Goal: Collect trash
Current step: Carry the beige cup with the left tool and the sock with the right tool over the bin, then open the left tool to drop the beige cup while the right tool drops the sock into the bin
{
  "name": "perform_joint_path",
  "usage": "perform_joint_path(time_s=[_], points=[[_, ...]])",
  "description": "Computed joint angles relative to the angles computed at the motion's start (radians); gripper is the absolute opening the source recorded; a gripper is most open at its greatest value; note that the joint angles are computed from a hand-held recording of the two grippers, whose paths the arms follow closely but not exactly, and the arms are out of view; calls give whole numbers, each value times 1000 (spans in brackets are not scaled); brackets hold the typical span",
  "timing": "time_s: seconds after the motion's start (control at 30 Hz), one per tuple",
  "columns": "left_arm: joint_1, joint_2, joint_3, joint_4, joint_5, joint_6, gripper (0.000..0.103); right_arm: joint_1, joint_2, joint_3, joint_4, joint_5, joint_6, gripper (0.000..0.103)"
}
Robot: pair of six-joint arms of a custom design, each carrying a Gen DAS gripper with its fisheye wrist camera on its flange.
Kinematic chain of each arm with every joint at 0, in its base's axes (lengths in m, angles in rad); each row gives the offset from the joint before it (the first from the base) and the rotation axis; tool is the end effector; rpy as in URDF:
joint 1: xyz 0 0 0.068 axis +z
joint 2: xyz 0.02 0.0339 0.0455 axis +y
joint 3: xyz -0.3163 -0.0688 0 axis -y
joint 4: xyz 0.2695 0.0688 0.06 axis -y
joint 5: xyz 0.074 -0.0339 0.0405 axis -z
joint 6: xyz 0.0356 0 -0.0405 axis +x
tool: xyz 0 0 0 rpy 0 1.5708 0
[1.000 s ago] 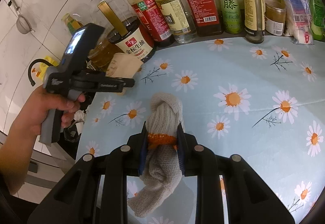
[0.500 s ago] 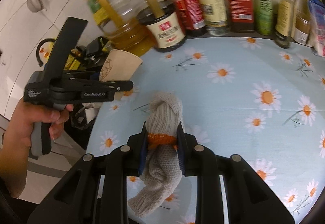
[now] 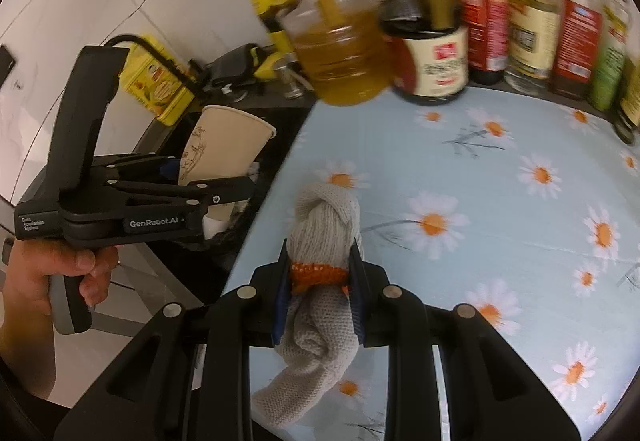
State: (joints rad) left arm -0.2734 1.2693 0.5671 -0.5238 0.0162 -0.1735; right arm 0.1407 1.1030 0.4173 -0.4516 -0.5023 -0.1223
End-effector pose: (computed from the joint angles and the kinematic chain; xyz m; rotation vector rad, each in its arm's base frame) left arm 0.1997 -0.0566 0.1841 0.1441 2.8023 -0.1304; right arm 0.1641 0.0405 0.1761 -0.4932 2.5934 0.6816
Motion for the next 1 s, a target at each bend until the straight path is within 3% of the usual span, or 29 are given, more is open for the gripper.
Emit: perform_joint_path(time_s=[0.23,0.53,0.8,1.0], points=[[306,-49,-60,-16,104,219,53,319,77,24,160,129,258,27],[754,51,-48,-26,239,584,53,652,297,135,325,293,510,27],[1030,196,46,-80,300,856,53,807,489,289,378,366,650,27],[1142,301,108,-99,318,961,53,857,595,388,376,388,696,27]])
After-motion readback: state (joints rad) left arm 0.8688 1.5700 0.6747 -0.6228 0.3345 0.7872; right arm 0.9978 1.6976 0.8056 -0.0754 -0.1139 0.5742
